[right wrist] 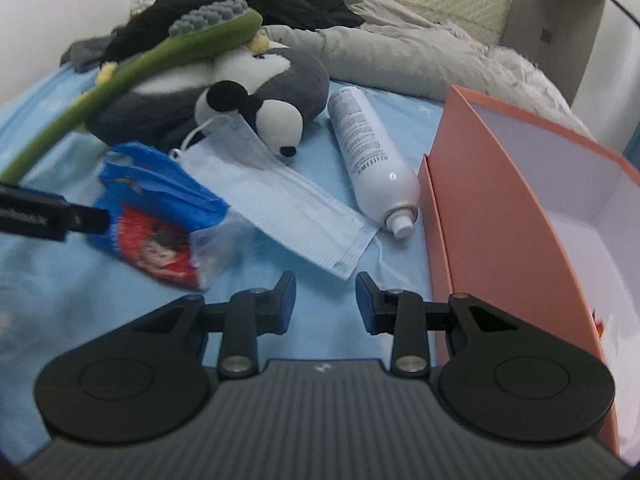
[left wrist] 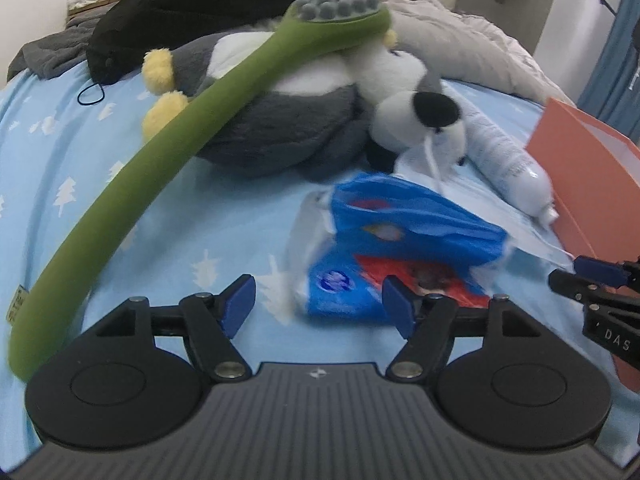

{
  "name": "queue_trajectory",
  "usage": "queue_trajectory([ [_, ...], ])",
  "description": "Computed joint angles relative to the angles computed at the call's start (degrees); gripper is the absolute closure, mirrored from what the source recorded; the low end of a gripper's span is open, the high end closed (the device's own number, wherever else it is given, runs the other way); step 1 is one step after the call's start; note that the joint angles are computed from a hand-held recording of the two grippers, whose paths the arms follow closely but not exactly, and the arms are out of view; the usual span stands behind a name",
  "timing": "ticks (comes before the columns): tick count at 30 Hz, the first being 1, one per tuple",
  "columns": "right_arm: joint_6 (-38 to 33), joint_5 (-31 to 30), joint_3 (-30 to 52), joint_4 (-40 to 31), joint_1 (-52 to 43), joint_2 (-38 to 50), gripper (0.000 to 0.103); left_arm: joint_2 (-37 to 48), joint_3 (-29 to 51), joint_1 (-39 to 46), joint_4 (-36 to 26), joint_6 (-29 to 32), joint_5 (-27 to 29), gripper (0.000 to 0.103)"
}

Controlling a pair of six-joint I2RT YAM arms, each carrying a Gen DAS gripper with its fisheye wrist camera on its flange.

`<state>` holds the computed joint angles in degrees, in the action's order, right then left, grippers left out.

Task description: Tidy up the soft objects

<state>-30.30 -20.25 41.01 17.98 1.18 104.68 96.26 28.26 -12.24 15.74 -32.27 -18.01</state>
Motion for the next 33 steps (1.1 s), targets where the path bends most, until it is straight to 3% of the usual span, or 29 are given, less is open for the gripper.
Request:
queue_trajectory([
  [6, -2.7, 1.1, 3.1, 2.1, 2.1, 4.3, 0.067, 3.8, 0.3, 4.6, 4.5, 0.5, 5.8, 0.028],
  [11, -3.3, 0.4, 4.5, 2.3, 2.5, 7.1, 0.069, 6.2, 0.8, 4.8, 7.0, 1.2, 5.8, 0.031],
  [14, -2.9, 0.2, 4.4, 3.4, 2.5, 7.8, 0.072, 6.6, 1.0, 4.9, 7.6, 1.3, 6.0, 0.044],
  [15, -3.0, 0.0, 4.5, 3.4, 2.6, 8.0, 0.077, 6.7, 1.1, 5.0, 7.7, 1.3, 6.4, 0.048],
  [17, -3.6, -0.2, 4.5, 2.9, 2.7, 7.9, 0.086, 6.5, 1.2, 5.2, 7.4, 1.3, 7.3, 0.066],
  [20, -4.1, 0.0, 4.0, 2.9, 2.8, 7.4, 0.096, 5.3, 0.9, 4.6, 6.1, 0.6, 6.4, 0.080],
  [25, -4.7, -0.8, 1.4, 3.1, 2.1, 4.0, 0.100, 2.0, -1.7, 3.7, 5.1, -2.0, 5.5, 0.089],
  [33, -5.8, -3.9, -3.8, 0.6, -0.4, -4.1, 0.100, -8.4, -7.7, -2.7, -2.6, -11.9, -2.2, 0.092],
])
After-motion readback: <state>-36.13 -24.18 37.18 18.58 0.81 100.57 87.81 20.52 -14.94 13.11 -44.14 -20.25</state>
